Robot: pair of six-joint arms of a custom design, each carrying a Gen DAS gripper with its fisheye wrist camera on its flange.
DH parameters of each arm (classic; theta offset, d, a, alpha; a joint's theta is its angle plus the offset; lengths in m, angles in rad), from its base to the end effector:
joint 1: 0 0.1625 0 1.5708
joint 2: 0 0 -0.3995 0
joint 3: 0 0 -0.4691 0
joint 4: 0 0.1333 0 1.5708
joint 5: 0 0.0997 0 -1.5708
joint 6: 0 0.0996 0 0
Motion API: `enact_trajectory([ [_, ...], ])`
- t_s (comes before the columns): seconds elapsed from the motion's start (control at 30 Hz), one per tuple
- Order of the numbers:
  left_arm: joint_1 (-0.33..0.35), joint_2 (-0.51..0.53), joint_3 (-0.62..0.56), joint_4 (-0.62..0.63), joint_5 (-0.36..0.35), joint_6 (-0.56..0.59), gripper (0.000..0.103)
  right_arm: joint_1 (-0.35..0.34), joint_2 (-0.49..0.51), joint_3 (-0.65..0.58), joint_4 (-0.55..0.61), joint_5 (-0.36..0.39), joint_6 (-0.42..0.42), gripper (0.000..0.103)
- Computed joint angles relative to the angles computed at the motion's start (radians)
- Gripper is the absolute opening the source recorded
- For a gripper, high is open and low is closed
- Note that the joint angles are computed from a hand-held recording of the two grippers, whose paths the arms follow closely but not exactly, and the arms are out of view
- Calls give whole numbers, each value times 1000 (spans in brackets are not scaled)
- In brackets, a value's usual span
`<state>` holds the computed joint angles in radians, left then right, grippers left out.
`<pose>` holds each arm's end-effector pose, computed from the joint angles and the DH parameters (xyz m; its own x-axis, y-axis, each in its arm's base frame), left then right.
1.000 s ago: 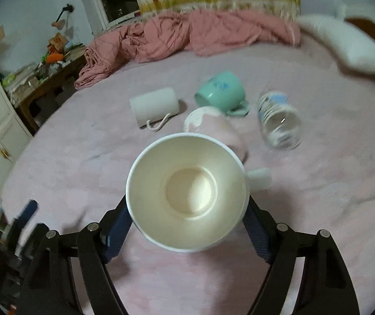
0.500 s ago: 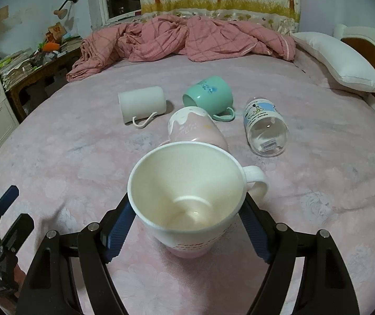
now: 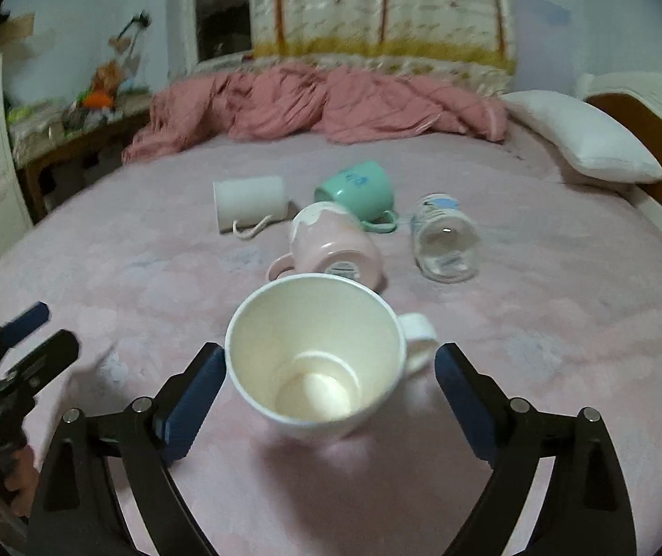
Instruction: Flip cup upright
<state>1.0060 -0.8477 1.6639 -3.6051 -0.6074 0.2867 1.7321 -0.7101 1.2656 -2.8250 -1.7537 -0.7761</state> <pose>-0.1788 -0.6840 0.1942 -0.8058 -0.2488 -0.5374 0.4303 0.3776 -0.8199 0.2487 -0.8114 0.1647 -0.6199 -0.5597 0.5500 -0.7808 0.5096 -0.3615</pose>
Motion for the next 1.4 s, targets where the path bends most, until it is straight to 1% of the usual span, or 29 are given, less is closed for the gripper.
enact_trajectory([
  [0.07,-4,2,4,-8,-10,17,103,-17,-41,68,-78,41,1,103],
  [0.13,-11,8,4,-13,-13,32,103,-36,-75,121,-137,86,-5,103],
  [0.2,-15,15,1,-14,-10,44,103,-47,-94,153,-168,100,-18,103],
  [0.3,-20,28,-6,-14,4,53,103,-61,-104,185,-227,94,-48,103],
  [0.37,-20,33,-9,1,6,44,103,-69,-98,189,-257,88,-47,103],
  [0.47,-17,44,-17,21,12,37,103,-81,-93,185,-252,88,-27,103],
  [0.63,-15,69,-37,48,41,20,103,-86,-79,188,-295,74,-56,103],
  [0.7,-13,70,-38,56,36,16,103,-87,-77,193,-316,77,-62,103],
  [0.8,-16,82,-45,38,46,44,103,-87,-75,214,-382,76,-82,103],
  [1.0,-17,80,-38,21,30,62,103,-87,-78,224,-402,82,-92,103],
  [1.13,-14,70,-30,45,21,36,103,-89,-81,223,-391,78,-78,103],
  [1.4,-11,66,-30,50,20,20,103,-92,-79,213,-374,71,-61,103],
])
